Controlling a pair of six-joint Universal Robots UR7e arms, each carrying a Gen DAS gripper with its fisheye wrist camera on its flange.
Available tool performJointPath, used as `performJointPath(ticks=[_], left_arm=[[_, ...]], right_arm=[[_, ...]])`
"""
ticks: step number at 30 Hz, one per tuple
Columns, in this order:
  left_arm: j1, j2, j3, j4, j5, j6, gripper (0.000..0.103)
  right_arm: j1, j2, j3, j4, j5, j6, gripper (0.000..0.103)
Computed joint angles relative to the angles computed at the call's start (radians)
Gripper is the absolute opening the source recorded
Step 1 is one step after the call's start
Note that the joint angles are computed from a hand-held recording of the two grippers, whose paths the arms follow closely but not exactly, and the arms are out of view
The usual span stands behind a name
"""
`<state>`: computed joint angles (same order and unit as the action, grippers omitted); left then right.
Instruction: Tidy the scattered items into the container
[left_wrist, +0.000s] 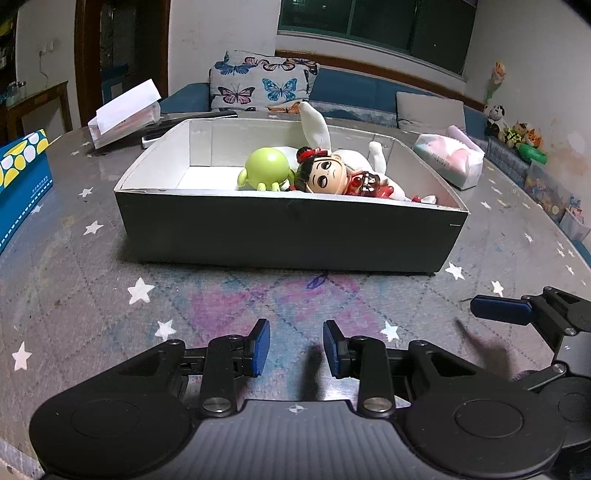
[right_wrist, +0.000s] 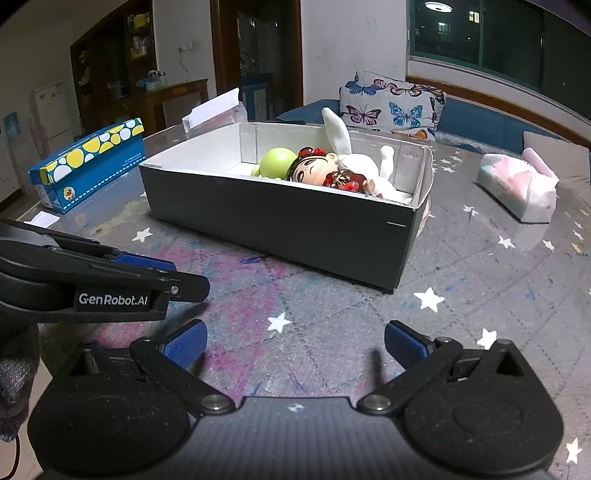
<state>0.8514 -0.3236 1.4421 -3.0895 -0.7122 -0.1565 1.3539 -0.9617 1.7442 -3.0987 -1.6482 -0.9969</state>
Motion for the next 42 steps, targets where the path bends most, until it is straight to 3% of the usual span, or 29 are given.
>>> performJointPath(ticks=[21,42], left_arm=[[0.002,0.054,-0.085,0.050,0.081,0.069,0.033],[0.009,0.078,-0.143,0.051,0.081,0.124,0.034]], right_arm=[[0.006,0.037,-0.058,0.043,-0.034,0.037,0.103],[0.016,0.058,-0.099,0.069,-0.042,0.055,0.103]])
